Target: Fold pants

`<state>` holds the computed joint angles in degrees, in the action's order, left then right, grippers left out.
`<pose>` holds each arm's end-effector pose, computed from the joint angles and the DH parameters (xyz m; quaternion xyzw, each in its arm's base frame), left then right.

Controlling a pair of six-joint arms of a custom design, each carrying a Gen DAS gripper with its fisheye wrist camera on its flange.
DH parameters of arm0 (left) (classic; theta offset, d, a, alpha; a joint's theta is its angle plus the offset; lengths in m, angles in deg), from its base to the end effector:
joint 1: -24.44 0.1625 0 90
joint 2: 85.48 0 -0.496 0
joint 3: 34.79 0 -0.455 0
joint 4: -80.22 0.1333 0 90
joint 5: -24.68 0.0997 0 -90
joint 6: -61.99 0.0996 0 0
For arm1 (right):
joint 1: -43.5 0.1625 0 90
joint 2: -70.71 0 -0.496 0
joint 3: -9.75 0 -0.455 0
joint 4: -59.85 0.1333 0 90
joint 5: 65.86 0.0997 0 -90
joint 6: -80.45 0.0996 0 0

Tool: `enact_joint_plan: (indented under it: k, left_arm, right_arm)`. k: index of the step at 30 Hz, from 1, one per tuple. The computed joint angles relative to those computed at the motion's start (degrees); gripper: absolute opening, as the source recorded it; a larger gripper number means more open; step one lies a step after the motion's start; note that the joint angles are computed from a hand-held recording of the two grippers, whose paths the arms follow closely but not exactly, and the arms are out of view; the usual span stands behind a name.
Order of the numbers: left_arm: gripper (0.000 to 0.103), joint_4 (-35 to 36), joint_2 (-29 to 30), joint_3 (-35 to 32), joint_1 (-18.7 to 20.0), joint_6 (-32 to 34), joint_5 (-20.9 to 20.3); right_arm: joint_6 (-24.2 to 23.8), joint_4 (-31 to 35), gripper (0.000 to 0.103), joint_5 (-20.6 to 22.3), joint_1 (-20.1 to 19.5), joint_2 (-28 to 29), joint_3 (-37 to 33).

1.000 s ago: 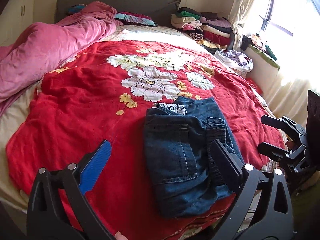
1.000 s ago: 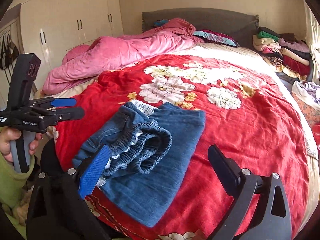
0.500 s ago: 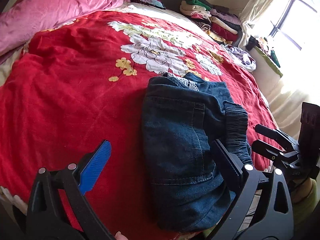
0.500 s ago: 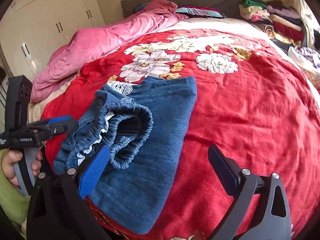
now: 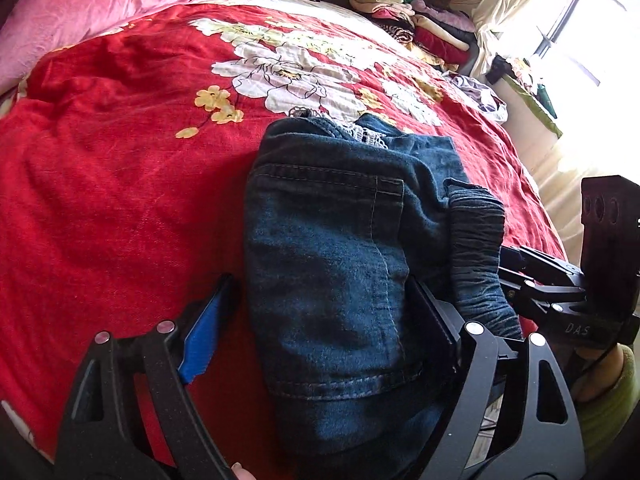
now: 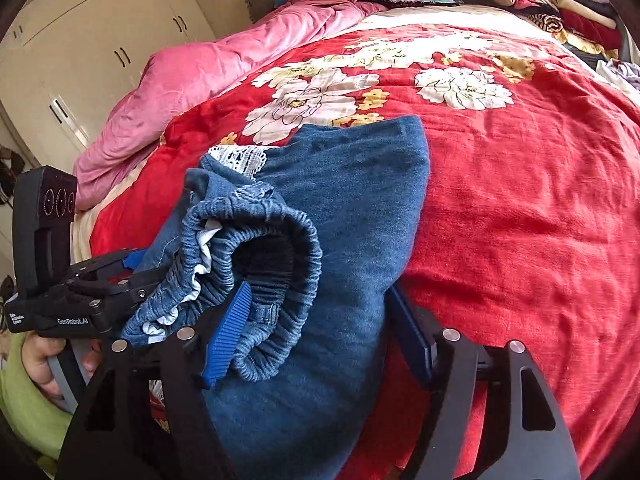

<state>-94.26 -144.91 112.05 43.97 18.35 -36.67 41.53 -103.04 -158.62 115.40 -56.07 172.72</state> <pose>-0.2862 -0.2936 0.0426 0.2309 0.9407 -0.1941 0.1553 0.0570 -0.2392 0.2709 0.1640 -0.9346 0.2657 0.1703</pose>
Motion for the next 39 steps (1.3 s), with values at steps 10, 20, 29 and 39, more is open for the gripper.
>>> enact_joint_plan:
  k: [10,20,29,39]
  left_arm:
    - [0.05,-2.66,0.64,0.01,-1.07,-1.75,-0.14]
    - [0.043,-0.96,-1.69,-2.07,-2.35,-0.48,1.73]
    - [0.043,0.58,-0.79,-7.62,1.26,6.23,4.45]
    - [0.043,0.29,2.08,-12.03,4.61,11.49,6.13]
  right_arm:
    - [-5.9,-0.27,0.036,5.0,-0.63,-3.0,1.49]
    - [-2.91,-1.77,0.036,1.9,8.66,-1.83,-1.54]
    - [-1.52,-13.31,0.036,-1.33,14.45,10.23,-5.48]
    - [-1.63,-20.27,0.036,-3.09,15.27,19.52,-9.47]
